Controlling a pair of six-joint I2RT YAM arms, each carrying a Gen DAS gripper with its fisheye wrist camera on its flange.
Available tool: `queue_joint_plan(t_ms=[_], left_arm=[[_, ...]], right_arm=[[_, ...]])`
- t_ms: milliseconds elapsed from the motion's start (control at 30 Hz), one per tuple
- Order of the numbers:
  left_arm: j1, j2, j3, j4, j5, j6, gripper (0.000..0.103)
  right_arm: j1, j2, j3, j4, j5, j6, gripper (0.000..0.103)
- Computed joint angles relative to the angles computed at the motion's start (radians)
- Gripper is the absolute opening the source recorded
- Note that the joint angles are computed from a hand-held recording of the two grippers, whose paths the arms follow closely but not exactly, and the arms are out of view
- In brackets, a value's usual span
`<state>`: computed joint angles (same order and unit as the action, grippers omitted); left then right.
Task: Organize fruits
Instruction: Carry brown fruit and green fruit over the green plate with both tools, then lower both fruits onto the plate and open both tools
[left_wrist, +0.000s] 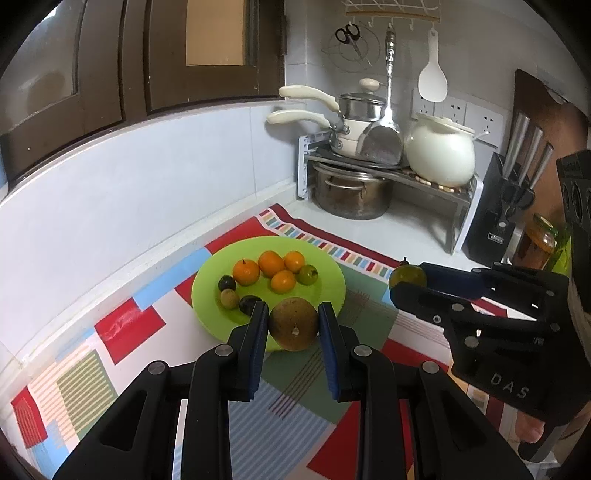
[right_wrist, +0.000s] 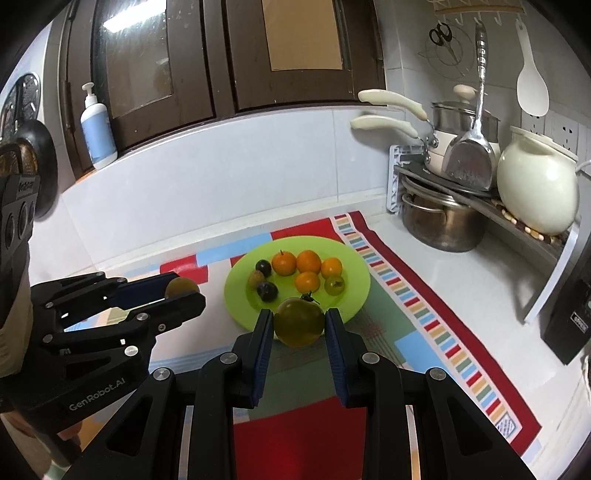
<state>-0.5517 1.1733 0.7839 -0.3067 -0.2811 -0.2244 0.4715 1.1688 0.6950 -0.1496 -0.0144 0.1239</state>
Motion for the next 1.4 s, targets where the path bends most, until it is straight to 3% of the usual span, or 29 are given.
queue_joint_plan(t_ms=[1400], left_arm=[[0.247, 0.524, 0.238, 0.207, 0.165, 0.113, 0.028]], right_arm=[[-0.116, 0.587, 0.344, 0.117, -0.155, -0.101, 0.030]])
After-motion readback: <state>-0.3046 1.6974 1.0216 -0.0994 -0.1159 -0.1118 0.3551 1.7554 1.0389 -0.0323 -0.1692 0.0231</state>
